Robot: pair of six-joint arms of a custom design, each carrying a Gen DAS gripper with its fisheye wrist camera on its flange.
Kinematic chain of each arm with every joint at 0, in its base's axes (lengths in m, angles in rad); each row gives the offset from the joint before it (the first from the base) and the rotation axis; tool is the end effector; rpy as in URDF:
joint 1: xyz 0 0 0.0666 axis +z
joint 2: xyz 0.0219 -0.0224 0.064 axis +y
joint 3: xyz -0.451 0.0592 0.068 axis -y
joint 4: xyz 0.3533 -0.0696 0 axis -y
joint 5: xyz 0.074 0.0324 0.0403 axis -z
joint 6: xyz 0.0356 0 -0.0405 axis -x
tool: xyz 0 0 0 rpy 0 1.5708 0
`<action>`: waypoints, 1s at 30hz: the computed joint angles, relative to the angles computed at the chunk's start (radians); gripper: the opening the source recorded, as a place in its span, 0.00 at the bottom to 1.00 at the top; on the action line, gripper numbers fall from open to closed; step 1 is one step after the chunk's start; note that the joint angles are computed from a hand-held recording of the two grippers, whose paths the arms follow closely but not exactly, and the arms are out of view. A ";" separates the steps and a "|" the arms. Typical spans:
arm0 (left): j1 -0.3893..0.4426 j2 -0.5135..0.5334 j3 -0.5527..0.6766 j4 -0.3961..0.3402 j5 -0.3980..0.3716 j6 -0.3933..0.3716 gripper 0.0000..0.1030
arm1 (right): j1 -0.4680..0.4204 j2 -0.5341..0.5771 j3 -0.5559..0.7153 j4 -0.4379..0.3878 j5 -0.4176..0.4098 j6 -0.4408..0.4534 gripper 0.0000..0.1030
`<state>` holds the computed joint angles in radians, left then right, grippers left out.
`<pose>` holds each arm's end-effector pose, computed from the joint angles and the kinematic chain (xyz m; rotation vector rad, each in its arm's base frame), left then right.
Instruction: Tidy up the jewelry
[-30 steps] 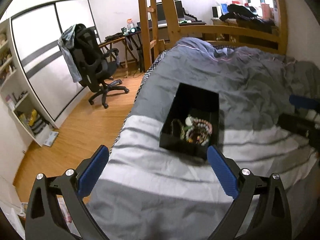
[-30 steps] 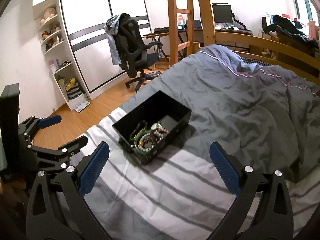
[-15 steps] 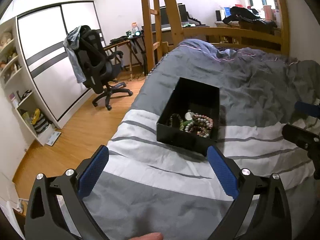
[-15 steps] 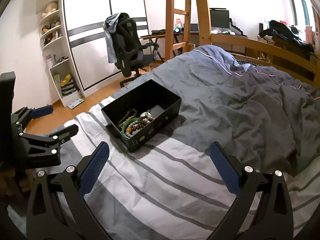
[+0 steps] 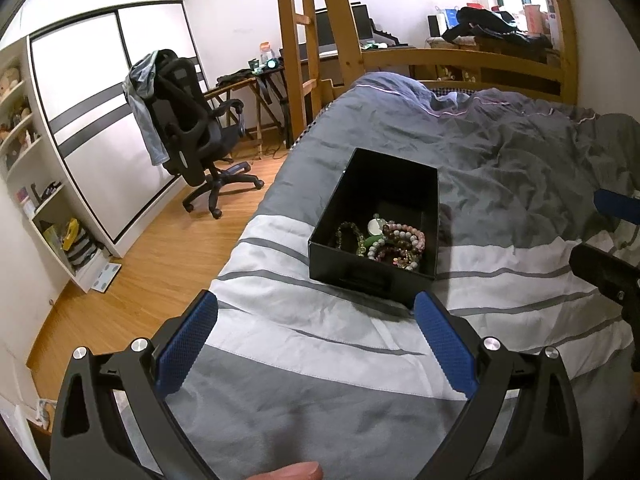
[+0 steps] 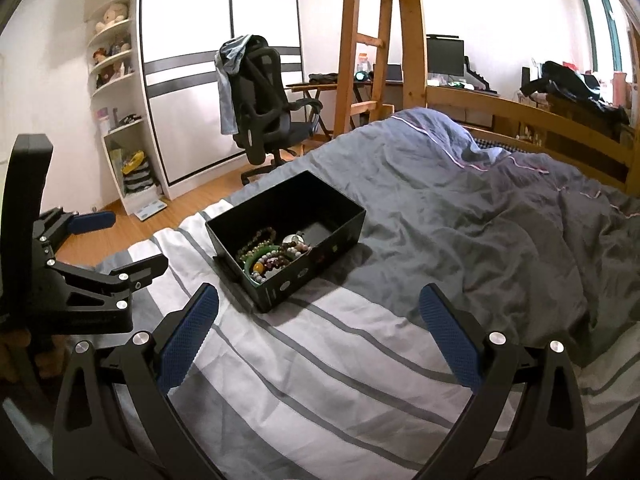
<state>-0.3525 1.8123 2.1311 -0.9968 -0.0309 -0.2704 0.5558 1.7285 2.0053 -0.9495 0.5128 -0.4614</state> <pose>0.5788 -0.2122 0.5941 0.6732 2.1453 -0.0095 0.5036 0.2918 0.5963 0.1681 2.1382 0.0121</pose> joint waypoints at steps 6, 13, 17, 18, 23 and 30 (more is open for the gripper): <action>-0.003 -0.002 -0.007 0.004 0.001 -0.014 0.94 | 0.000 0.002 0.003 -0.004 -0.004 0.001 0.96; -0.006 0.003 -0.001 -0.002 -0.005 -0.018 0.94 | 0.002 0.003 0.005 -0.009 -0.009 -0.004 0.96; -0.006 0.004 -0.001 0.000 -0.006 -0.019 0.94 | 0.001 0.002 0.001 -0.008 -0.017 -0.005 0.96; -0.006 0.004 -0.001 -0.001 -0.006 -0.018 0.94 | 0.002 0.002 0.000 -0.008 -0.018 -0.005 0.96; -0.007 0.003 -0.001 -0.001 -0.007 -0.018 0.94 | 0.003 0.002 0.000 -0.011 -0.020 0.003 0.96; -0.007 0.003 -0.003 0.002 -0.010 -0.019 0.94 | 0.005 0.004 0.003 -0.014 -0.020 0.001 0.96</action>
